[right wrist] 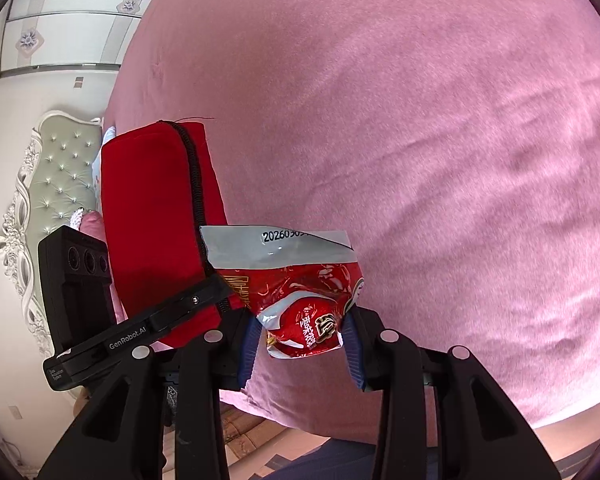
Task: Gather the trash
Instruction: 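Carry the chip bag and red pouch to the yellow basin and release them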
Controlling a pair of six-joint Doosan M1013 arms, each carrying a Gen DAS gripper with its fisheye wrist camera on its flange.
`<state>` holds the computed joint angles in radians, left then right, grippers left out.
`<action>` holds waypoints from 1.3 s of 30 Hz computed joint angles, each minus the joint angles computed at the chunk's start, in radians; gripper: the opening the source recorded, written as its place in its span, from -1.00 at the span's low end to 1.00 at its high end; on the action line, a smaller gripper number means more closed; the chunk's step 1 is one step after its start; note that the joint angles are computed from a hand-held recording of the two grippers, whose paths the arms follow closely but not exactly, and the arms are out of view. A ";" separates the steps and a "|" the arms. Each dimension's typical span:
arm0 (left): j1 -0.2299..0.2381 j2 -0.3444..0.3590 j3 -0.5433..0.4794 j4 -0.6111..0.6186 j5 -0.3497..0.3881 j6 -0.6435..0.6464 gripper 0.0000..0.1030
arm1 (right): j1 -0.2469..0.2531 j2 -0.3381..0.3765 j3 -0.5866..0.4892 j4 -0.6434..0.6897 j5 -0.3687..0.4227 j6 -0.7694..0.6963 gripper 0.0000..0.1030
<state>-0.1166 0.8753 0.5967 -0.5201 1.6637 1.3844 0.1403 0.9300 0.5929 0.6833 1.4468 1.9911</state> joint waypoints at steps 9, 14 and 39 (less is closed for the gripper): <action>-0.078 -0.148 0.234 -0.026 -0.023 0.172 -0.78 | -0.032 -0.297 0.517 0.017 -0.303 0.005 -0.30; -0.140 -0.190 0.318 -0.036 -0.020 0.239 -0.78 | -0.058 -0.430 0.722 0.019 -0.415 0.029 -0.30; -0.527 -0.145 0.319 -0.018 0.112 0.327 -0.78 | -0.348 -0.913 1.385 -0.084 -0.602 0.210 -0.29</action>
<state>-0.6438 0.7308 0.9159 -0.5379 1.7753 1.7119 -0.2078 0.0165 1.9777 0.5992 0.8448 2.2012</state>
